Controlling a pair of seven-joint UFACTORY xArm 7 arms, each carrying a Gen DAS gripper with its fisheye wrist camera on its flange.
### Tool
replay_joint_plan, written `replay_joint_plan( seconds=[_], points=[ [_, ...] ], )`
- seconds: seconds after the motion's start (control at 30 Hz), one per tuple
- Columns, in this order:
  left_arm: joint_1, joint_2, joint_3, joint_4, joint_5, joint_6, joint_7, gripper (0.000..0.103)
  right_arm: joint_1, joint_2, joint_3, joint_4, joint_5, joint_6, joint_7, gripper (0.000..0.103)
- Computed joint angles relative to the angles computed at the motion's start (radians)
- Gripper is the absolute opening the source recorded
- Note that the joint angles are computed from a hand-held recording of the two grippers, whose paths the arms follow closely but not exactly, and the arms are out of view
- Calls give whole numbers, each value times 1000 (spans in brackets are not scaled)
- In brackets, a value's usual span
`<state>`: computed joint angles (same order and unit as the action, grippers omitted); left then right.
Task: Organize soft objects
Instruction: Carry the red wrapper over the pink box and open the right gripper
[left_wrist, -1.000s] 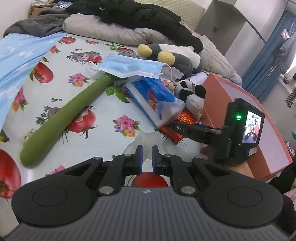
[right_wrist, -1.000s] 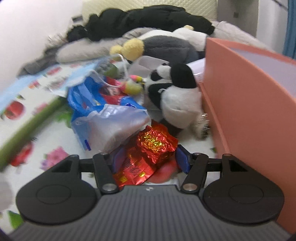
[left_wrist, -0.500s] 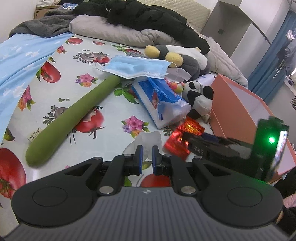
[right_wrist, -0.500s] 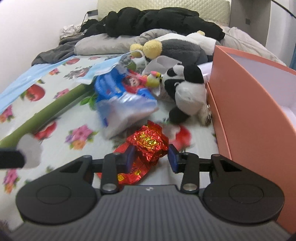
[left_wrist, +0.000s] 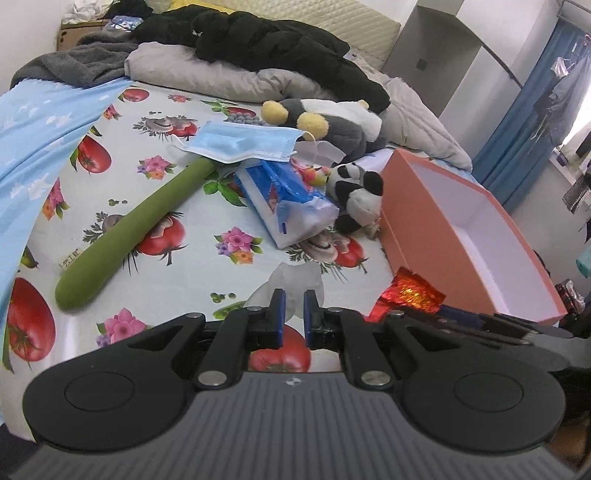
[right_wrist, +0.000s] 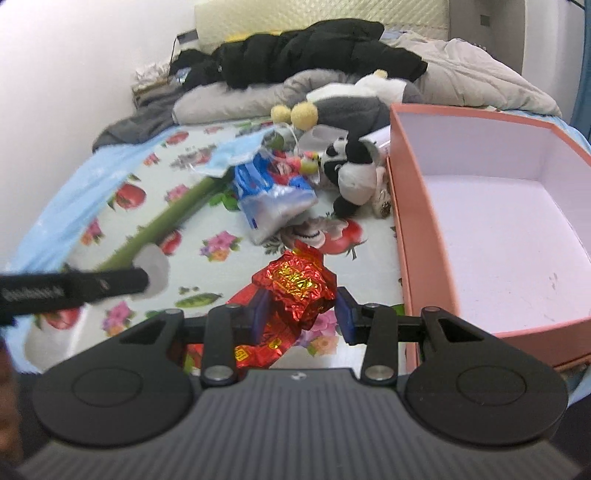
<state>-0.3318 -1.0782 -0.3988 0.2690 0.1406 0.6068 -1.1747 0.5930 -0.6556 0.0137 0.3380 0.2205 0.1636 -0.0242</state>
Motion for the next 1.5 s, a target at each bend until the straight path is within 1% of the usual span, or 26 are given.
replay_joint_plan(
  seconds=[0.17, 0.33, 0.5, 0.7, 0.9, 1.0, 1.1, 1.27, 1.4, 1.5],
  points=[
    [9, -14, -22, 41, 4, 44, -22, 12, 28, -66, -55, 32, 26, 50, -40, 42],
    [22, -9, -17, 105, 18, 83, -1, 12, 19, -113, -61, 78, 54, 99, -66, 42],
    [50, 17, -24, 173, 26, 76, 22, 12, -28, -164, -48, 104, 65, 148, -66, 42],
    [65, 113, -45, 263, 27, 17, 57, 12, -91, -235, -53, 114, 55, 199, -83, 42],
    [68, 270, -69, 348, 33, -101, 81, 12, -188, -285, -62, 113, 30, 225, -92, 42],
    [69, 371, -64, 396, 40, -174, 104, 12, -244, -270, -80, 124, 15, 233, -94, 42],
    [74, 478, -65, 458, 59, -221, 132, 12, -283, -228, -112, 149, 6, 245, -117, 42],
    [88, 635, -71, 565, 117, -251, 158, 12, -327, -143, -148, 190, 11, 247, -163, 42],
    [64, 774, -41, 643, 149, -267, 177, 12, -347, -70, -164, 208, 32, 223, -194, 42],
    [31, 881, -3, 703, 169, -274, 193, 12, -355, -5, -180, 227, 50, 213, -226, 42]
  ],
)
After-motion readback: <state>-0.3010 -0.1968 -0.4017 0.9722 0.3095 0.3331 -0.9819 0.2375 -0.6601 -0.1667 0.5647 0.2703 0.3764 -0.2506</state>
